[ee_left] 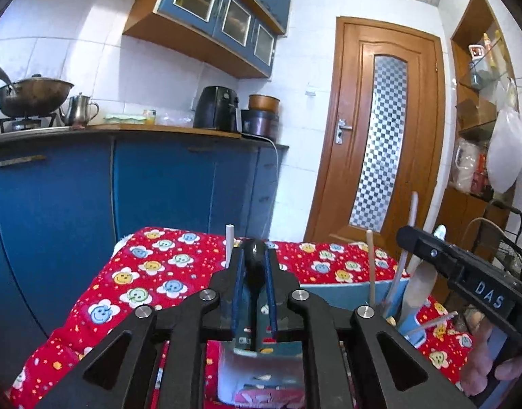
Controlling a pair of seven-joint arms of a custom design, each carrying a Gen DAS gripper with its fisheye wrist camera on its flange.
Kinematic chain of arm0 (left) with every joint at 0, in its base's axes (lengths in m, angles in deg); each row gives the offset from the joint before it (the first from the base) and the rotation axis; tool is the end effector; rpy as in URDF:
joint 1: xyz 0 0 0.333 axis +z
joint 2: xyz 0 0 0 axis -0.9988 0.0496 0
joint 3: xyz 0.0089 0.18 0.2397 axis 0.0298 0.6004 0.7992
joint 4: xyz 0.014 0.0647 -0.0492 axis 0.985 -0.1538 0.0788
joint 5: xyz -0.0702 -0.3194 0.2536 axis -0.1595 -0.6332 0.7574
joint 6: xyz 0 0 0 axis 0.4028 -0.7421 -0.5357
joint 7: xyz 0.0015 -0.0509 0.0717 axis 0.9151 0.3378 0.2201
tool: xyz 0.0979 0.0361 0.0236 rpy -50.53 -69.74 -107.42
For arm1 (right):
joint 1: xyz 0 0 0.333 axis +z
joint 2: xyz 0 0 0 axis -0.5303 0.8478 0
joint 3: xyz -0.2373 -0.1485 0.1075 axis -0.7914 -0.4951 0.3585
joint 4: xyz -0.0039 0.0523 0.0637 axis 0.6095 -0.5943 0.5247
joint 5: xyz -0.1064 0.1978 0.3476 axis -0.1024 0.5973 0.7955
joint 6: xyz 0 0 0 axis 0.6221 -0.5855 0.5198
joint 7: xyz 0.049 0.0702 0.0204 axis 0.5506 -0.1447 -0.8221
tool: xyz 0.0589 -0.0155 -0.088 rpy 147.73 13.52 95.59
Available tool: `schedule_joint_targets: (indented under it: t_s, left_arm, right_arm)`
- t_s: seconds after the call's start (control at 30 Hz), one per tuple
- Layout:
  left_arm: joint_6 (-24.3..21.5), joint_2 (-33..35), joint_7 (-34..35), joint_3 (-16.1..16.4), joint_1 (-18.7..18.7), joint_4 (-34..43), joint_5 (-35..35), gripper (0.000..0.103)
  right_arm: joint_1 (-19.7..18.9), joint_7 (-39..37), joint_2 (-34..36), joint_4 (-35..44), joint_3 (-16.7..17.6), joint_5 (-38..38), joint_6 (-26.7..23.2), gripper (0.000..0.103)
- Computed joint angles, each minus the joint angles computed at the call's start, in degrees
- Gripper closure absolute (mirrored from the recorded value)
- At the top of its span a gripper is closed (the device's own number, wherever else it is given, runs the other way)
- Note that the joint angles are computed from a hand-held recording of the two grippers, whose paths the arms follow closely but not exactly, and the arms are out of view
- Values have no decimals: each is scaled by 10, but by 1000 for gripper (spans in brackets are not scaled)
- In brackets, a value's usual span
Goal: Organize utensils
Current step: 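Lift the black spoon and chopstick and carry them over the caddy, then open both tools to drop the spoon and chopstick into the caddy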
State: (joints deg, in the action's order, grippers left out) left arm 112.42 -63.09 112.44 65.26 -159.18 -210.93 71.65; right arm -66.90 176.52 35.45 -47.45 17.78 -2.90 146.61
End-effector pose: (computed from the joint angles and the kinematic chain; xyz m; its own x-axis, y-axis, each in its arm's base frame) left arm 0.5241 -0.0867 0.5592 -0.3917 -0.9079 0.1491 -0.3094 -0.0226 -0.9507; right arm 0.4617 0.2303 0.5936 0.0303 -0.9871 -0.1570 -0.2783 0.1425 -0.9499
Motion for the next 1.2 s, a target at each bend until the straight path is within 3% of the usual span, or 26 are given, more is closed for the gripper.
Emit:
schedule_joint_targets:
  t_s: [0.07, 0.1, 0.43, 0.77, 1.03, 1.2]
  left_arm:
    - [-9, -9, 4, -16, 17, -7, 4, 71]
    - [-8, -13, 5, -27, 29, -13, 2, 68]
    - [-63, -79, 40, -135, 141, -59, -26, 67]
    - [-154, -155, 74, -254, 281, -114, -69, 66]
    - [-215, -231, 107, -311, 361, -172, -107, 62]
    - [-214, -257, 133, -334, 396, -212, -133, 58]
  right_arm:
    - [17, 1, -6, -6, -13, 4, -1, 80]
    - [26, 4, -11, -11, -20, 8, 0, 78]
    - [114, 15, -80, -53, -85, 31, -25, 69]
    - [225, 69, -159, -98, -149, 14, -125, 66]
    - [302, 119, -205, -124, -161, -25, -209, 62]
    - [331, 158, -225, -139, -152, -55, -252, 56]
